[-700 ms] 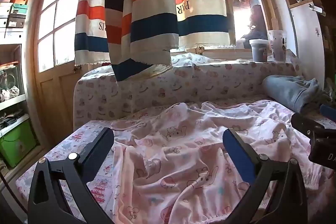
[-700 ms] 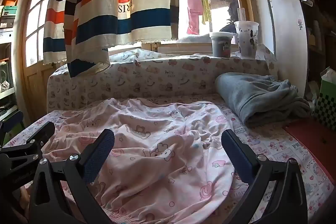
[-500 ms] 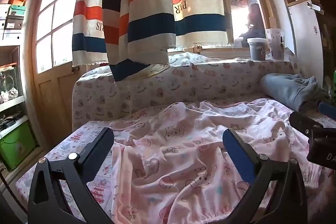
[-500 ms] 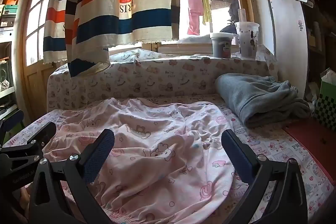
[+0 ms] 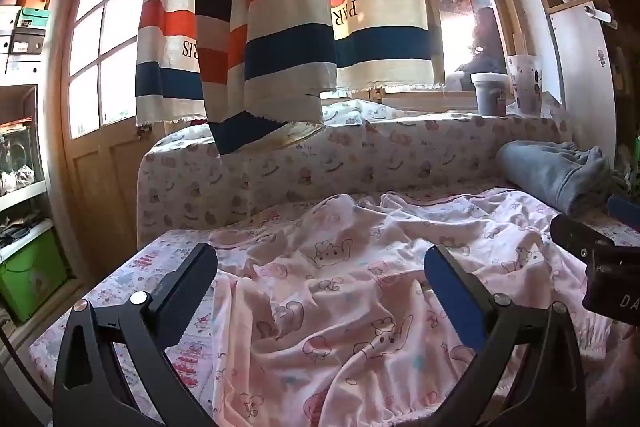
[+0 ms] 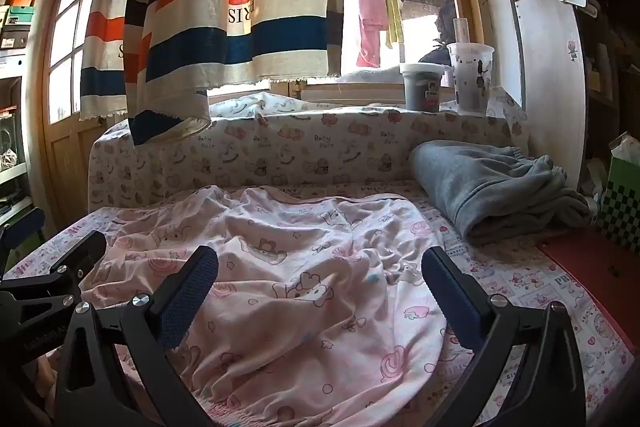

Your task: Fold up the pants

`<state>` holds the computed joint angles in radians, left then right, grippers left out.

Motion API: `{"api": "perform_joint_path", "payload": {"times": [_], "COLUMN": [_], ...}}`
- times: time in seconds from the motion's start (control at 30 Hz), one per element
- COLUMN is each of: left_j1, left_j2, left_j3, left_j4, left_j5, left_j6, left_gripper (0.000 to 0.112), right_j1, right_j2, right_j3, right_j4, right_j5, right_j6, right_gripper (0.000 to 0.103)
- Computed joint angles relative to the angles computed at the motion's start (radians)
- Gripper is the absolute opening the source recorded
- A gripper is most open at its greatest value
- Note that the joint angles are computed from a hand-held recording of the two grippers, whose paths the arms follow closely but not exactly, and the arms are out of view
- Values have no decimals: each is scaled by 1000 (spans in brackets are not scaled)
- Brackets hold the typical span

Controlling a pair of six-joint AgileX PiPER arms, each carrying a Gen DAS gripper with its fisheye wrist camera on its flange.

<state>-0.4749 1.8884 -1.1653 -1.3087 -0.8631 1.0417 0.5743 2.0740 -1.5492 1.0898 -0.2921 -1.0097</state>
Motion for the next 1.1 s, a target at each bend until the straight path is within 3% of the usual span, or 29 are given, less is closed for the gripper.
{"api": "perform_joint_path", "payload": {"times": [0.4, 0.67, 1.1], "left_j1": [23, 21, 25], "left_j2": [-17, -17, -22], "left_j3": [14, 20, 26], "left_j4": [26, 30, 34], "left_j5": [36, 26, 30], "left_j6": [-49, -65, -65], "left_gripper": [103, 103, 103], "right_j1": [8, -10, -3], "right_j2": [-6, 8, 4], "right_j3": [-13, -9, -9], "right_j4": [90, 12, 43], "right_j5": [0, 14, 7], "right_j6": [-85, 0, -42], "right_gripper": [102, 102, 102]}}
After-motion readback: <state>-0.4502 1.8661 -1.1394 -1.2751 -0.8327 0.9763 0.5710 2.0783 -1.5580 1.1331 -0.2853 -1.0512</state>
